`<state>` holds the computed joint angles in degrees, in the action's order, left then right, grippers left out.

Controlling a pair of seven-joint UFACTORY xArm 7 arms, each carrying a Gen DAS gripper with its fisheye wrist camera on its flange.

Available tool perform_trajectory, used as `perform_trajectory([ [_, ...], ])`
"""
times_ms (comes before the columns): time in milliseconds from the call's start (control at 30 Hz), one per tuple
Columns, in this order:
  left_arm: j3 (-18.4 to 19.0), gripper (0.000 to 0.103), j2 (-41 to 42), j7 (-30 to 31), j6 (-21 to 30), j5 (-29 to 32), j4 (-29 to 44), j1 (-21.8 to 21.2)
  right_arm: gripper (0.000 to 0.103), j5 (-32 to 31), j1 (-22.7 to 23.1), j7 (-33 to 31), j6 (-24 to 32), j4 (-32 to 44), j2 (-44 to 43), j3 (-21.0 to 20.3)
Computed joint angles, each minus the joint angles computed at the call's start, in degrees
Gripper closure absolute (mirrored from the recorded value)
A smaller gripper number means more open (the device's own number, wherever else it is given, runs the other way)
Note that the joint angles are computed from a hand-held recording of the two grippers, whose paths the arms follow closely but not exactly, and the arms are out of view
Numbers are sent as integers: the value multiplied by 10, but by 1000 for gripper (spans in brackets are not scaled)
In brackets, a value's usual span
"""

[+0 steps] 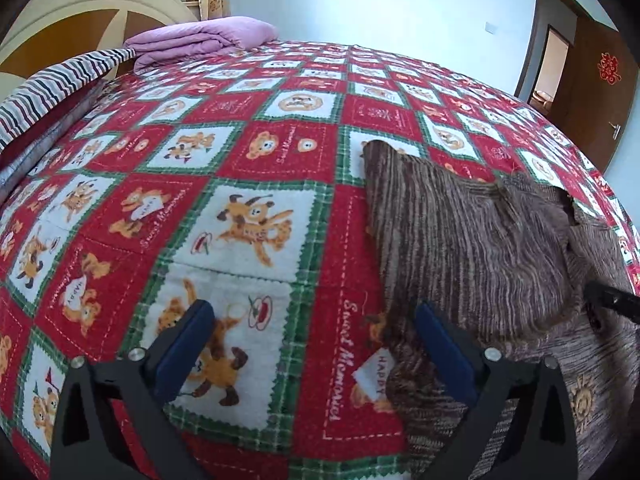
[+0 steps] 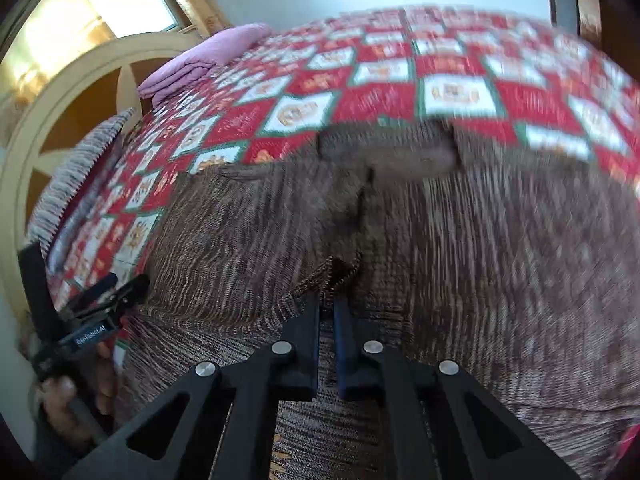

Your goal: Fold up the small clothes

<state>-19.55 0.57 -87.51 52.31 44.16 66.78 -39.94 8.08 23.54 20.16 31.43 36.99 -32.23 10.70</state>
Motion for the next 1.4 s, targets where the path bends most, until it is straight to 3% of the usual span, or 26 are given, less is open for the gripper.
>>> perform_trajectory([
  [167, 0, 0, 4, 20, -10, -5, 3, -3, 98, -89, -31, 8, 22, 0, -78, 48],
  [333, -2, 0, 13, 73, -32, -11, 10, -6, 97, -106, -24, -22, 74, -32, -86, 39],
  [400, -1, 0, 16, 82, -30, -10, 14, -11, 85, -112, -35, -12, 105, -41, -89, 43],
  [467, 2, 0, 14, 87, -39, -15, 11, -12, 73, -86, -22, -14, 89, -59, -112, 18],
  [500, 3, 0, 11, 85, -44, -16, 8, -12, 58, -67, -16, -15, 81, -62, -120, 1],
  [567, 3, 0, 11, 85, -47, -18, 7, -11, 49, -39, -18, -11, 52, -63, -127, -19],
  [800, 4, 0, 11, 80, -46, -13, 6, -13, 51, 56, -13, -28, -3, 20, 30, -68],
  [833, 4, 0, 11, 80, -47, -12, 6, -13, 55, 71, -9, -36, -8, 29, 52, -71],
  [900, 4, 0, 10, 79, -49, -13, 4, -12, 88, 96, -1, -58, -15, 41, 79, -75],
  [933, 3, 0, 10, 78, -50, -12, 4, -12, 100, 89, -7, -58, -28, 41, 79, -61],
  [1133, 2, 0, 9, 79, -50, -11, 4, -11, 100, -102, -90, 13, -55, 55, 26, 61],
  [1200, 2, 0, 11, 79, -46, -10, 6, -13, 100, -152, -122, 48, -25, 71, 41, 85],
  [1333, 2, 0, 16, 83, -39, -9, 13, -16, 97, -168, -127, 94, 45, 79, 86, 58],
  [1400, 3, 0, 15, 83, -41, -10, 11, -16, 97, -167, -123, 113, 37, 49, 66, 37],
])
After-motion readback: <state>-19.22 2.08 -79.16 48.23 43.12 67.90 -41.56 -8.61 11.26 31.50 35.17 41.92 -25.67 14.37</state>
